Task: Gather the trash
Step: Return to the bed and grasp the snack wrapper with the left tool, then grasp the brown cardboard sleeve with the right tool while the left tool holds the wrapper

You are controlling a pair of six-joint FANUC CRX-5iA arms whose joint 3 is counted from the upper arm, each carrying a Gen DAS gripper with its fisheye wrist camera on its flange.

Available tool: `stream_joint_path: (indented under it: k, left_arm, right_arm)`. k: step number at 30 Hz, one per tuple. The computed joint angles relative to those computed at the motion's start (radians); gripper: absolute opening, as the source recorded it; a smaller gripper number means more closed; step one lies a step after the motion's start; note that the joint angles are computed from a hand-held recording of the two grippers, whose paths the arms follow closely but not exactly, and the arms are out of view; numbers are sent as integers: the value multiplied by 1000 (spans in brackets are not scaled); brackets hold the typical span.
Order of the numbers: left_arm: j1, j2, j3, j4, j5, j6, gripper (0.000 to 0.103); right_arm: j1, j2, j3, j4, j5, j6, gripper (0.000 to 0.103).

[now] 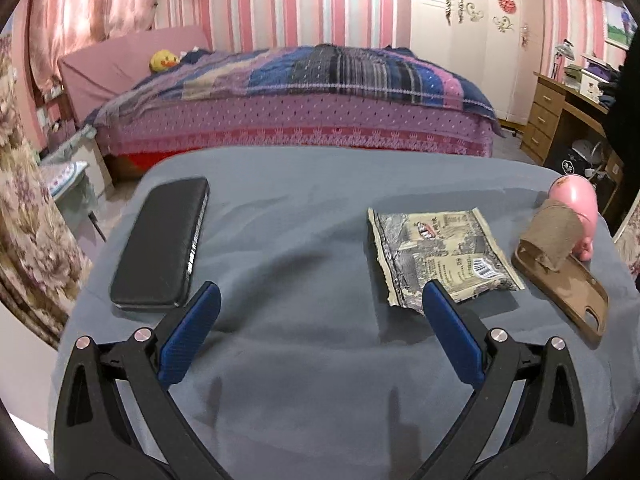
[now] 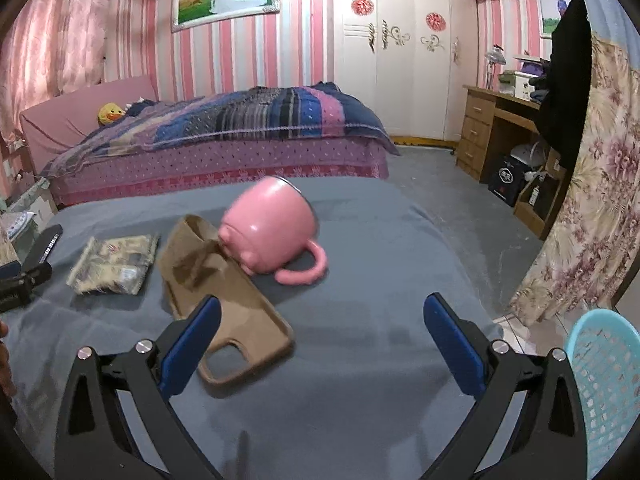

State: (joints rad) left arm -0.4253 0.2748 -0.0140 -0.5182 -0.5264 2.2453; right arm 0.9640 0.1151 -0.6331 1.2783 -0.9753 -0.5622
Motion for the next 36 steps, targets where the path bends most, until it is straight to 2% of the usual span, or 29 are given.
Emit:
stream_joint_path:
  k: [2,6,10,12,13,14,15,18,20,22,27,30,33,36]
  left_arm:
    - [-5,17,12,5,-5,9,97]
    - [11,67,38,116,10,-60,97]
    - [35,122,49,323,41,-217,96]
    - [33,157,76,378,8,-280,80]
    - [24,174,106,351,-30,-266,78]
    - [9,174,119,292,-38,-222,68]
    - [6,170,115,287,-27,-225,51]
    - [13,152,78,335,11,-294,16]
    - [23,141,54,373,25,-339,7]
    - [38,123,19,424,48,-391,6]
    - [56,35,-41,340,76,-342,3]
    - [93,-32,-107,382,115,-384,3]
    - [107,-59,-117,345,102,-359,2]
    - [110,-63,-107,290,81,-316,2]
  right_arm:
    - [-2,3,1,-25,-13,26,99]
    - [-17,-5,-13,-52,22,38,99]
    - [-22,-13,-22,-41,16,22,99]
    - [-28,-16,-26,-45,26,26,99]
    - [-26,-15,-21,-63,23,42,99]
    - [-26,-14,-18,-77,19,53,99]
    - [-25,-14,-16,-88,21,55,99]
    - [-37,-30,-36,-62,69,16,99]
    - [-36,-27,-34,-52,75,17,99]
    - [-29,-12,-22,-38,74,26,99]
    - [-30,19,9,0,114,20,99]
    - [-30,56,58,2,131,62,99]
    - [-45,94,110,34,158,79,99]
    - [-48,141,176,11,154,145,98]
